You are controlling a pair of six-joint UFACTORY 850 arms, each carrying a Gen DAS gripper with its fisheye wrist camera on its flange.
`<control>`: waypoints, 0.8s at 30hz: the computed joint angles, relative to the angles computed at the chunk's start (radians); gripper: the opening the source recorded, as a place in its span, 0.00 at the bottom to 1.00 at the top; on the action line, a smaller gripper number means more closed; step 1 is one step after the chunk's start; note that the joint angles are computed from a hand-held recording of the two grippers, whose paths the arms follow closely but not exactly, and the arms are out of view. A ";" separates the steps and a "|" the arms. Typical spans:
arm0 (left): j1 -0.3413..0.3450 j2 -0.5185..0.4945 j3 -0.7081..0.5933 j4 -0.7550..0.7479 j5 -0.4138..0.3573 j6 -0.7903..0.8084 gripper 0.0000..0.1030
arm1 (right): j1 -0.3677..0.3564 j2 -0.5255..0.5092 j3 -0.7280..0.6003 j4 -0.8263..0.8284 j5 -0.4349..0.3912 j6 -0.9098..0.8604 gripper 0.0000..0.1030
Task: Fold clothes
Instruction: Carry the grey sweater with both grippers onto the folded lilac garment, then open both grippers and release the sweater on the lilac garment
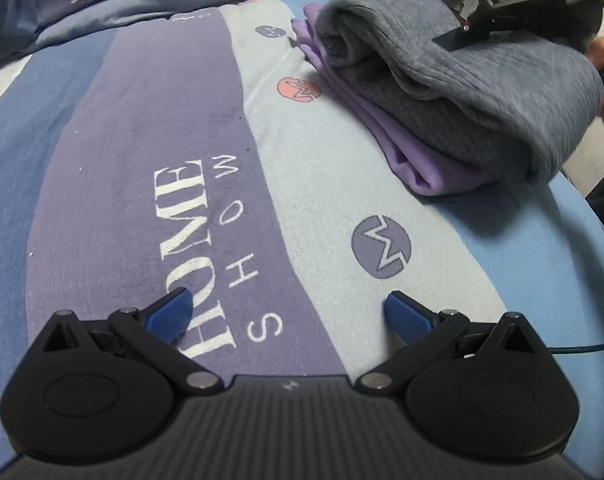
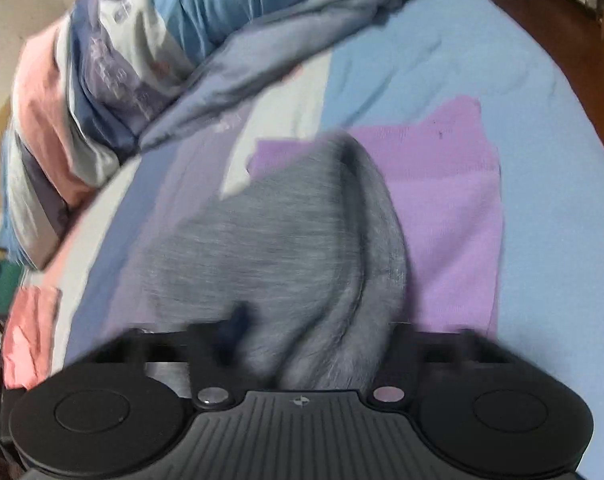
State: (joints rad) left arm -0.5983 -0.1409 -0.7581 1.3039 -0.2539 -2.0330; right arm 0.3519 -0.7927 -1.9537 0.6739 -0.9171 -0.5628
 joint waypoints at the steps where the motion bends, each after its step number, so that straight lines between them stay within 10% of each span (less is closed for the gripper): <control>1: -0.002 0.000 -0.001 0.001 -0.005 -0.014 1.00 | 0.001 0.021 0.024 0.013 0.018 0.005 0.28; 17: -0.020 -0.016 -0.007 0.065 -0.042 -0.112 1.00 | -0.077 0.129 0.262 0.603 0.195 -0.017 0.24; 20: -0.025 -0.020 -0.012 0.045 -0.054 -0.094 1.00 | -0.056 0.082 0.199 0.435 0.253 0.096 0.52; 24: -0.019 -0.015 -0.011 0.020 -0.044 -0.063 1.00 | -0.056 0.132 0.245 0.424 0.304 0.103 0.55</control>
